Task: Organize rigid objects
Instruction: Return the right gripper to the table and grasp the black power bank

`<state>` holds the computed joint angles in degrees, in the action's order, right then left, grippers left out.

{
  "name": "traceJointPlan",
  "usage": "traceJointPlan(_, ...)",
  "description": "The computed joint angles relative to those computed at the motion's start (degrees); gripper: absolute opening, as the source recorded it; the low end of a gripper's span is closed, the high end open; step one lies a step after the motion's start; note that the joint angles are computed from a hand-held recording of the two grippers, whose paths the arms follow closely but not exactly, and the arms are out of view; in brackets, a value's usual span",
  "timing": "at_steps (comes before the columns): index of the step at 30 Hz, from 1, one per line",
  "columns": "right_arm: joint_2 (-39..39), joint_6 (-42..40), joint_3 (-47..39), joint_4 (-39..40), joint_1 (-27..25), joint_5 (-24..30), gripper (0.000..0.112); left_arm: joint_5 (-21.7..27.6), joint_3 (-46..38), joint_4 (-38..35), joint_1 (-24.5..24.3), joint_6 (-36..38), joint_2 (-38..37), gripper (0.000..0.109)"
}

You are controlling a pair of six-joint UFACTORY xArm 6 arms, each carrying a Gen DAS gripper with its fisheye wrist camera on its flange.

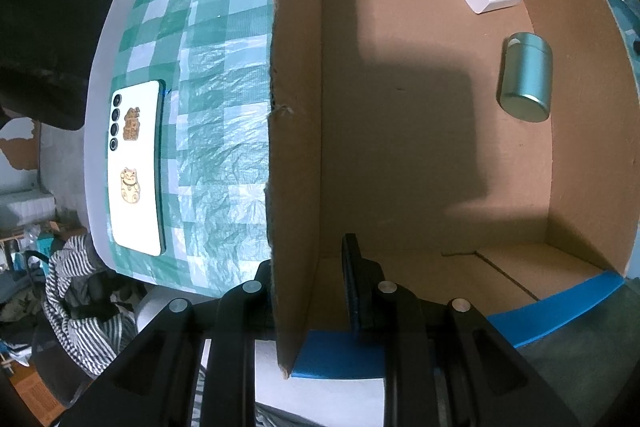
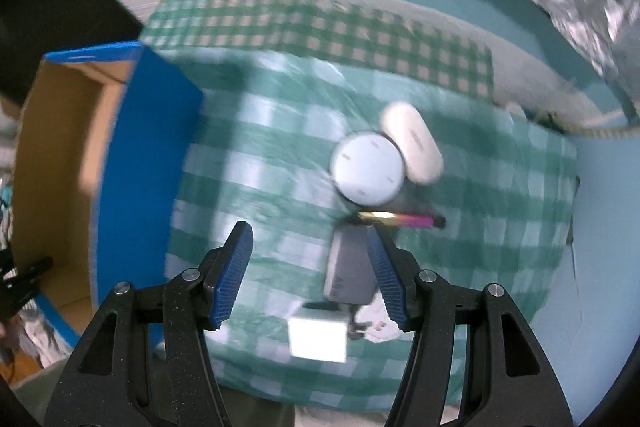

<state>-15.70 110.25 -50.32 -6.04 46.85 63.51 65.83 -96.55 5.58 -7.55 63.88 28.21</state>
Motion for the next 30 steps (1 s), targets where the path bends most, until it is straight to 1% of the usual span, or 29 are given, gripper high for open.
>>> traceJointPlan(4,-1.62,3.11,4.29,1.25,1.41,-2.43,0.059,1.30,-1.60,-0.76,0.18,0.10,0.81,0.021)
traceJointPlan(8,-2.07,5.28,7.47,1.78,2.45,-6.10,0.059,2.81,-3.68,-1.43,0.35,-0.05,1.82,0.021)
traceJointPlan(12,-0.83,5.03,8.33,2.45,2.71,-7.83,0.059,3.92,-4.84,-1.91,0.38,-0.49,2.36,0.024)
traceJointPlan(14,-0.52,5.21,9.19,2.81,2.69,-9.22,0.059,4.14,-5.65,-2.12,0.42,-0.49,2.80,0.024)
traceJointPlan(20,0.45,4.89,9.98,2.90,2.53,-10.74,0.059,4.50,-6.01,-2.95,0.49,-0.44,2.71,0.024)
traceJointPlan(23,1.25,4.01,10.02,3.49,2.18,-11.50,0.059,2.88,-4.44,-3.69,0.62,0.87,1.85,0.024)
traceJointPlan(26,2.11,3.74,10.04,3.76,2.04,-12.44,0.059,3.34,-4.70,-3.60,0.57,0.54,1.88,0.024)
traceJointPlan(27,2.57,3.59,9.92,3.93,2.00,-12.85,0.058,3.67,-4.96,-3.68,0.55,0.29,1.97,0.024)
traceJointPlan(28,2.92,3.03,9.91,4.17,1.58,-13.35,0.053,4.11,-5.41,-3.76,0.59,0.02,2.21,0.024)
traceJointPlan(30,3.60,2.52,9.57,4.62,1.41,-13.30,0.050,4.68,-5.83,-4.07,0.72,-0.01,2.29,0.024)
